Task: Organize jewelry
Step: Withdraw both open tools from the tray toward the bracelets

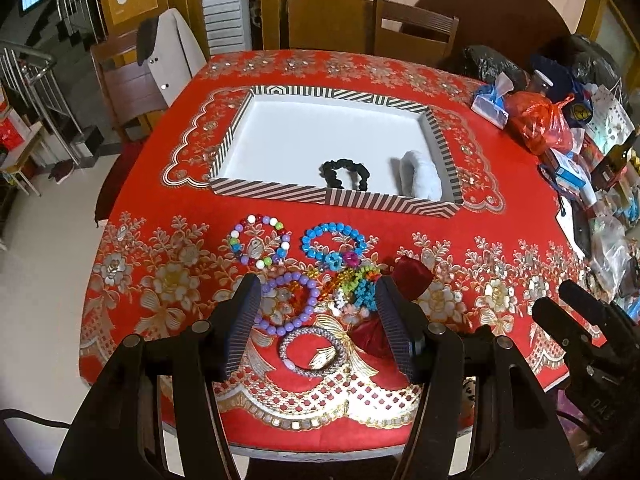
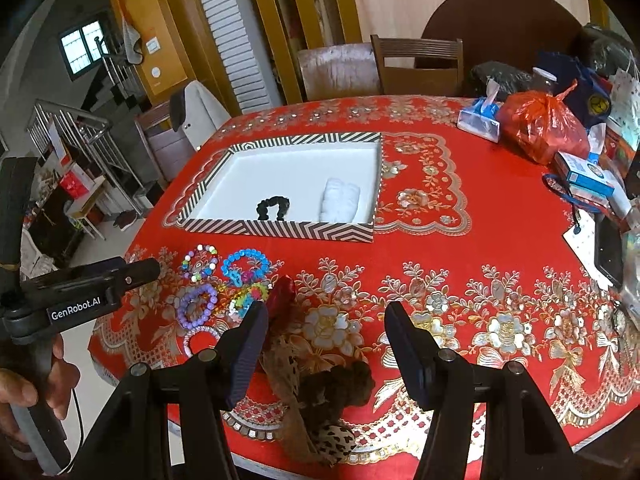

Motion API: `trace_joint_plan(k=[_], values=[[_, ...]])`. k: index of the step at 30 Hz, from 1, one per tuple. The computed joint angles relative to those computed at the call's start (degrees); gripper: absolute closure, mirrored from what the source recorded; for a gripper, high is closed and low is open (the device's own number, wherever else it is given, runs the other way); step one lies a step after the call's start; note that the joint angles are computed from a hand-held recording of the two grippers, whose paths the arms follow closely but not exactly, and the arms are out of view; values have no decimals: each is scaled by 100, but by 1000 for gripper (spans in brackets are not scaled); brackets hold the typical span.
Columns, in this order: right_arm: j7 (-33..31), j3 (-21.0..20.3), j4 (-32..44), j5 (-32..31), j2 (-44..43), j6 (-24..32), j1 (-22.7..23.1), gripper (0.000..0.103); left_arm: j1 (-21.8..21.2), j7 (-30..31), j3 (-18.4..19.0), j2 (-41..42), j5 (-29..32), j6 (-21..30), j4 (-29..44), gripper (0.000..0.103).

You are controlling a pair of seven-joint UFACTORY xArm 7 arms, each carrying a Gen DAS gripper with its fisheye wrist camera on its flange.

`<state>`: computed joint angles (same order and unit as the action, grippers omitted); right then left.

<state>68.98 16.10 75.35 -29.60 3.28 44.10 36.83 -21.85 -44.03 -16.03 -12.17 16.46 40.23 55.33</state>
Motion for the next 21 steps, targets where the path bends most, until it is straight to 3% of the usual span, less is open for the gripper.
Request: trace_joint_plan(k=[8, 11, 21], values=[[-100, 1, 35, 113, 84, -14, 38, 44, 10, -208, -43, -69, 89, 109, -82, 44], [-129, -5, 42, 138, 89, -12, 57, 36, 3, -250, -53, -110, 89, 112, -133, 44], [-262, 7, 39, 220, 61, 47, 72, 36, 18, -374, -96, -250, 139, 135, -253, 44]])
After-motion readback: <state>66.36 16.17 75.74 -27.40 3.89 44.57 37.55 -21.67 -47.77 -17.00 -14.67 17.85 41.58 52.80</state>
